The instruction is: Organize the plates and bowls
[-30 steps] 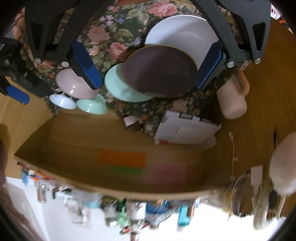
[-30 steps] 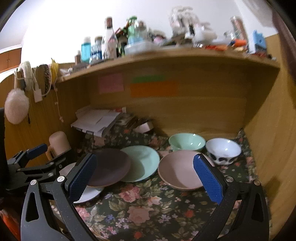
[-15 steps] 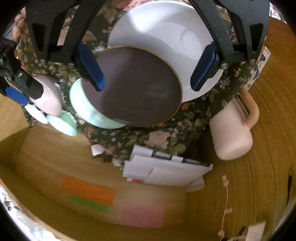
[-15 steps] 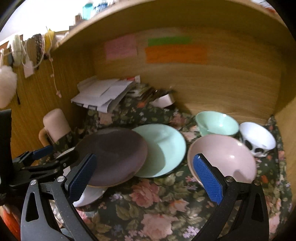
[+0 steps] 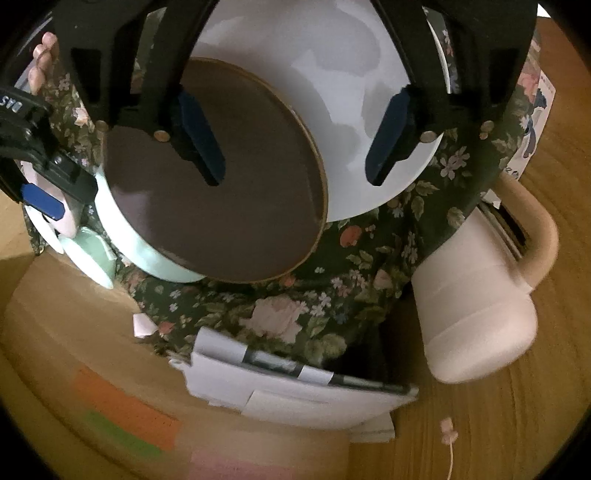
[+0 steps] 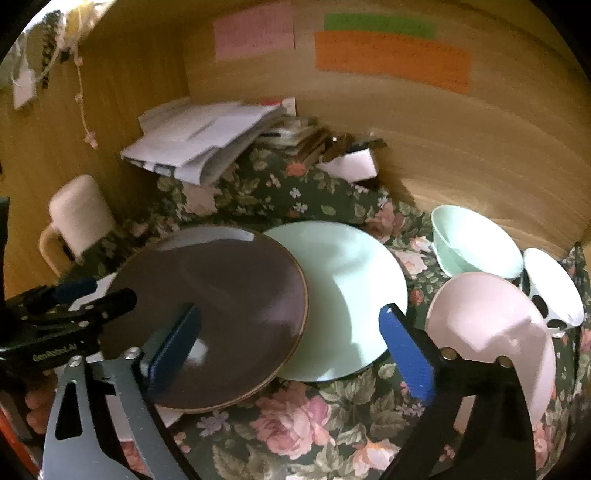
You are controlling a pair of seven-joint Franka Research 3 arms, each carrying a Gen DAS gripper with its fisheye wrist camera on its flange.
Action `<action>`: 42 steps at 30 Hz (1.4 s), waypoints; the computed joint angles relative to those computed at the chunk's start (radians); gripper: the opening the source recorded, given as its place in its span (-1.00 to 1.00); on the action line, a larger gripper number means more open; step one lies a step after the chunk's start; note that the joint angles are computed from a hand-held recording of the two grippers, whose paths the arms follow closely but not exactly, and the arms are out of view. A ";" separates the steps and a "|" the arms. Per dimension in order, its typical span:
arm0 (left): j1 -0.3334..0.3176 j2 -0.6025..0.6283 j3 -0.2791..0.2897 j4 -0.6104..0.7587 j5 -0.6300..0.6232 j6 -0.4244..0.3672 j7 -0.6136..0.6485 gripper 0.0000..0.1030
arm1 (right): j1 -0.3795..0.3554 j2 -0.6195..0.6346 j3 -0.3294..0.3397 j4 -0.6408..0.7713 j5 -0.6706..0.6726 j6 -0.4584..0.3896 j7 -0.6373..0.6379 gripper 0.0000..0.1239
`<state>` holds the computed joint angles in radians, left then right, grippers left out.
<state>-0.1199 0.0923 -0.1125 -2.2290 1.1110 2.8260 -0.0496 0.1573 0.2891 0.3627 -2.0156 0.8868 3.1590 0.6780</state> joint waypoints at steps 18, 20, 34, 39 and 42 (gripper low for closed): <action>0.010 0.047 0.029 -0.003 -0.313 0.116 0.311 -0.11 | 0.103 0.107 -0.160 0.120 -0.311 -0.175 0.310 -0.29; 0.008 0.048 0.031 -0.004 -0.317 0.121 0.322 -0.11 | 0.087 0.120 -0.149 0.144 -0.303 -0.220 0.314 -0.32; -0.006 0.062 0.035 0.002 -0.429 0.136 0.436 -0.11 | 0.055 0.128 -0.121 0.183 -0.156 -0.329 0.211 -0.33; -0.013 0.059 0.037 0.006 -0.421 0.119 0.427 -0.11 | 0.068 0.127 -0.131 0.183 -0.145 -0.329 0.208 -0.37; -0.018 0.054 0.041 0.008 -0.400 0.109 0.397 -0.11 | 0.061 0.113 -0.125 0.168 -0.121 -0.331 0.192 -0.40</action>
